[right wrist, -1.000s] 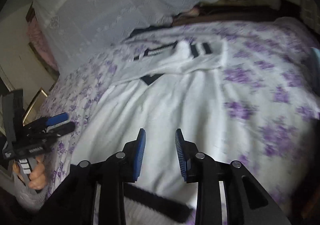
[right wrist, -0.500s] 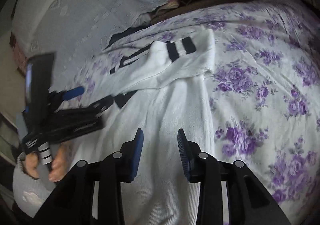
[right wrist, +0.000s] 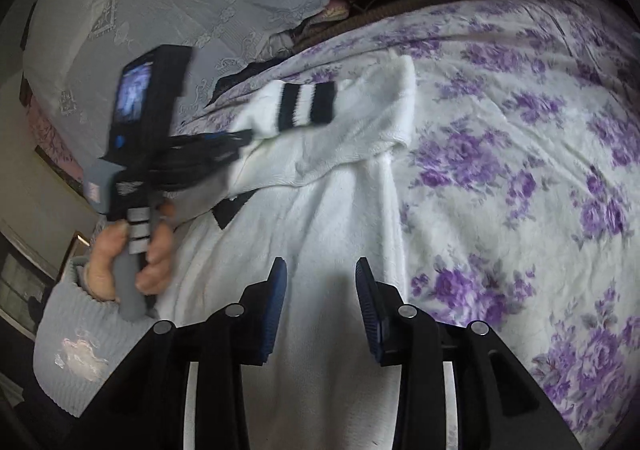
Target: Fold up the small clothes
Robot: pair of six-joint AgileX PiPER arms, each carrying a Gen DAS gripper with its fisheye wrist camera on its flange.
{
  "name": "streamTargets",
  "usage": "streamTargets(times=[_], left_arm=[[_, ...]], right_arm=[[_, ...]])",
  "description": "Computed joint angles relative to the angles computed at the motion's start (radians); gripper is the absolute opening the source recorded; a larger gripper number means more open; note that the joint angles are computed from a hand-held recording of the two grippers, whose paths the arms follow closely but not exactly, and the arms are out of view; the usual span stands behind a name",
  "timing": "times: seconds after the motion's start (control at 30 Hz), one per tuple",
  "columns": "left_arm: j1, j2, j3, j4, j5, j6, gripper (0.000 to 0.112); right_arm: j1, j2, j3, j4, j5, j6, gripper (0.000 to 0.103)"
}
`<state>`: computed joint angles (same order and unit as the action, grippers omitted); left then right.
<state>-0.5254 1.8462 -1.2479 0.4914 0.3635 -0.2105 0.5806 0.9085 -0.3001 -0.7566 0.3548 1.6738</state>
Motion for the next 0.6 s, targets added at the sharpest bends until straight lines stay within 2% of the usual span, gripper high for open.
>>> streamTargets(times=[0.07,0.13,0.2,0.27,0.37,0.4,0.47,0.5,0.57,0.6], left_arm=[[0.110,-0.057,0.018,-0.182,-0.016,0.176,0.009],[0.271,-0.096,0.007,-0.360,-0.021,0.336,0.009],[0.448,-0.079,-0.069,-0.560,0.031,0.475,0.009],[0.625,-0.030,-0.161,-0.718,0.094,0.569,0.009],[0.802,0.092,-0.300,-0.700,0.158,0.504,0.009],[0.849,0.148,-0.360,-0.724,0.217,0.520,0.011],[0.943,0.297,-0.509,-0.855,0.390,0.592,0.017],[0.959,0.337,-0.541,-0.883,0.427,0.601,0.021],[0.958,0.370,-0.563,-0.895,0.438,0.608,0.025],[0.945,0.351,-0.533,-0.885,0.399,0.612,0.028]], right_arm=[[0.029,0.067,-0.077,0.037,0.050,-0.073,0.037],[0.019,0.185,-0.185,0.088,0.054,-0.202,0.037],[0.027,0.306,-0.303,0.109,0.071,-0.285,0.037],[0.011,0.439,-0.434,0.193,0.077,-0.456,0.037],[0.028,0.615,-0.615,0.209,0.137,-0.574,0.037],[0.033,0.680,-0.684,0.227,0.161,-0.630,0.036],[0.052,0.783,-0.796,0.222,0.225,-0.685,0.036],[0.057,0.844,-0.859,0.223,0.263,-0.719,0.036],[0.081,0.909,-0.921,0.157,0.320,-0.687,0.037],[0.099,0.935,-0.946,0.088,0.352,-0.647,0.034]])
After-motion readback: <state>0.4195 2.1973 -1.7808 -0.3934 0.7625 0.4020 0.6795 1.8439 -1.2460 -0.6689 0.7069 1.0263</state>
